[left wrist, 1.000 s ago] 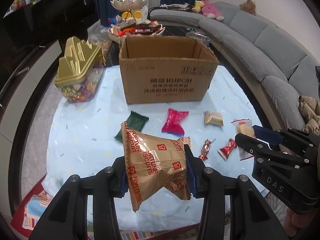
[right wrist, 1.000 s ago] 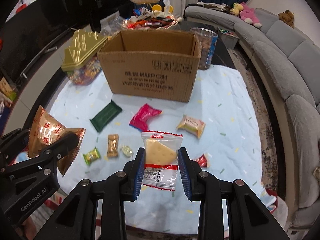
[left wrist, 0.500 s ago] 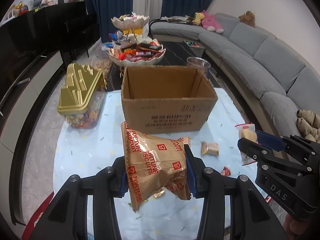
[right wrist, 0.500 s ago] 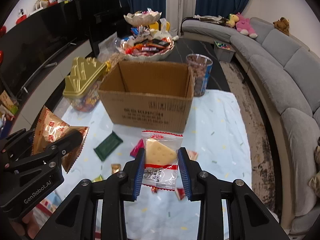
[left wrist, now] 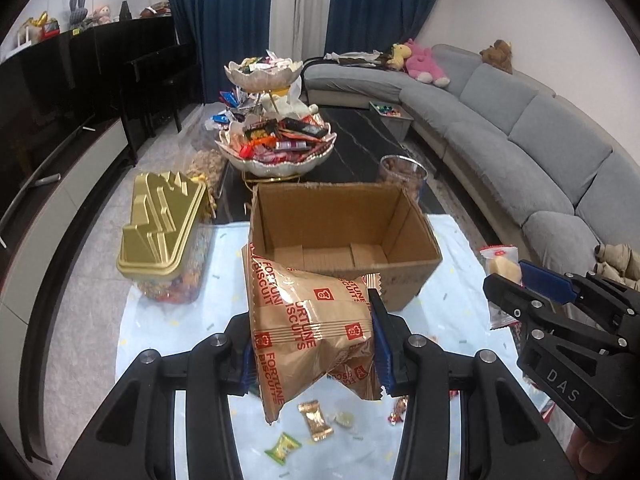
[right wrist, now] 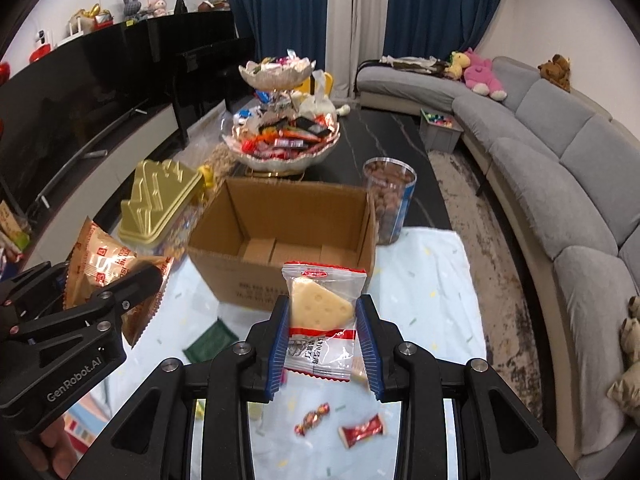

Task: Organize snacks
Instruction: 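Carry the biscuit bag and cracker packet over the cardboard box with both tools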

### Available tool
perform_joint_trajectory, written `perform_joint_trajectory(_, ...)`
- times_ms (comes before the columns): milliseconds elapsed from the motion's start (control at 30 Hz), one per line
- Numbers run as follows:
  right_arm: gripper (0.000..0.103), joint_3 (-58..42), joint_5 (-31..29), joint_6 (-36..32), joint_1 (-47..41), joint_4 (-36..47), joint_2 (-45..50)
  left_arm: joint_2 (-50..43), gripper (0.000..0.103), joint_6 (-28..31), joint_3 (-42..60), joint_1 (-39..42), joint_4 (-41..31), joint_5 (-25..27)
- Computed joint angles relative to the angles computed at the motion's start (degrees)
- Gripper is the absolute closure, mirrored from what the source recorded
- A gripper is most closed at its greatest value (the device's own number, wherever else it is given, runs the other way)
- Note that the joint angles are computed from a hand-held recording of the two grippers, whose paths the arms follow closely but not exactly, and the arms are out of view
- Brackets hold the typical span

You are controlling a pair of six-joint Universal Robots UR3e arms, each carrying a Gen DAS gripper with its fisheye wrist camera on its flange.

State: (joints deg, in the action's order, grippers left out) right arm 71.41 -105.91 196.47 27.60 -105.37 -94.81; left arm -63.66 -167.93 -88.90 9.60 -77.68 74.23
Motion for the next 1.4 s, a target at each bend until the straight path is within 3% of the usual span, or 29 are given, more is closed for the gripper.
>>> perform_joint_trajectory(633, 0.069, -19.69, 3.04, -5.82, -6.76, 0.34, 15.63, -21.99, 0.058, -3.59, 16.46, -4.28, 8.63, 2.6)
perform_joint_trajectory(1100, 0.069, -25.4, 6.22, -7.66, -10.46, 0.12, 24.26, -33.03, 0.058, -5.44, 21.37, -6.01, 13.04, 3.5)
perform_joint_trajectory(1400, 0.069, -25.57, 5.21, -9.5, -10.55, -1.03, 27.49, -37.57, 0.058, -5.94, 22.43, -7.13, 14.25, 4.54)
